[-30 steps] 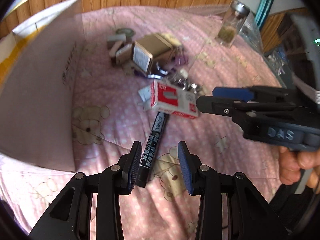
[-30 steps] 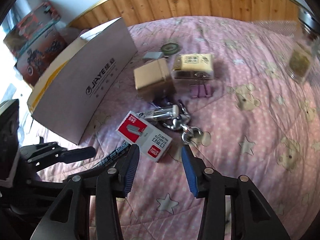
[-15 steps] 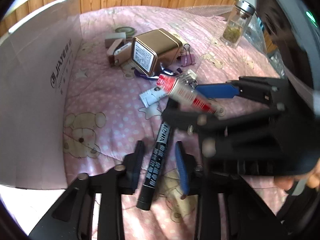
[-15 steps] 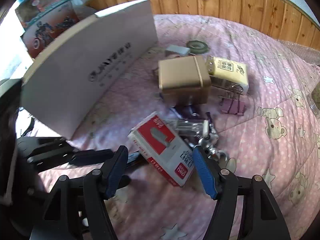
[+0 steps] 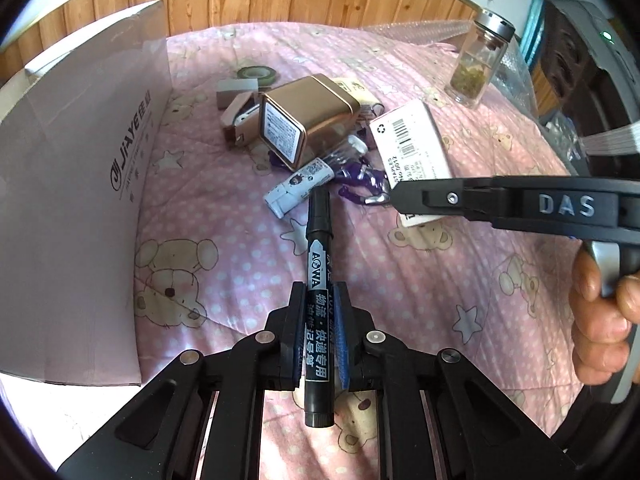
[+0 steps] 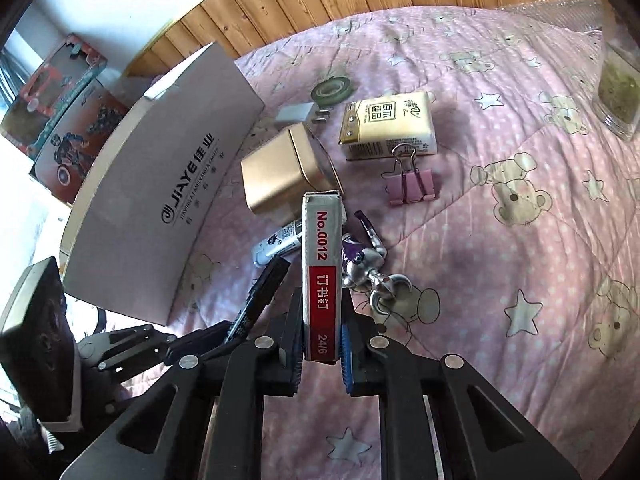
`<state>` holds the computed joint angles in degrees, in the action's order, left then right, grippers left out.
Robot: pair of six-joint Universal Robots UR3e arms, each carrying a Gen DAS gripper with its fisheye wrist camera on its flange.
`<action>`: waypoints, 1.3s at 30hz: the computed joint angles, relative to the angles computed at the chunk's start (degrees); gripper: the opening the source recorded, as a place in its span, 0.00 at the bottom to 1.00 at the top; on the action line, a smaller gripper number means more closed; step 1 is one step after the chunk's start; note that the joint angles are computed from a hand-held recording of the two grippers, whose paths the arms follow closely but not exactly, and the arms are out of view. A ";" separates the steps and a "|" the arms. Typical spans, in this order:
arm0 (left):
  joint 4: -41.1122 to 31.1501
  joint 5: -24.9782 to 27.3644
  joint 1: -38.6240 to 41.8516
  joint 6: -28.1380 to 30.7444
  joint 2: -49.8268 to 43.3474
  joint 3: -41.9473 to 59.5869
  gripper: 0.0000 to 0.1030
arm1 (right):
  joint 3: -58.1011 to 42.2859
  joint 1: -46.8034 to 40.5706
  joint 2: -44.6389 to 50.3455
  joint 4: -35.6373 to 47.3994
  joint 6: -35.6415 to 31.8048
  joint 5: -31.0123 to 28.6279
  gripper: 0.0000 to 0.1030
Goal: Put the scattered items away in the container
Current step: 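Carry the marker and staple box over the white box with both tools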
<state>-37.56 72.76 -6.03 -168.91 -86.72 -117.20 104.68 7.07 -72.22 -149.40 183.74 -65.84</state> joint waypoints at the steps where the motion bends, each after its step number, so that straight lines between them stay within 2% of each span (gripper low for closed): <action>1: 0.03 -0.05 0.08 -0.22 0.16 0.00 0.13 | 0.54 -0.23 -0.46 -0.20 0.02 0.63 0.15; 23: -3.88 -1.98 2.52 -5.49 6.55 4.06 0.13 | 3.33 -2.12 -5.62 -1.63 -1.41 5.94 0.16; 39: -9.30 -8.94 9.18 -6.60 14.54 5.62 0.13 | 2.47 0.34 -8.43 -3.13 0.34 5.94 0.16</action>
<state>-46.86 63.82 3.14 -175.51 -72.18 -111.58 107.15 7.41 -80.66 -152.53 184.08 -59.90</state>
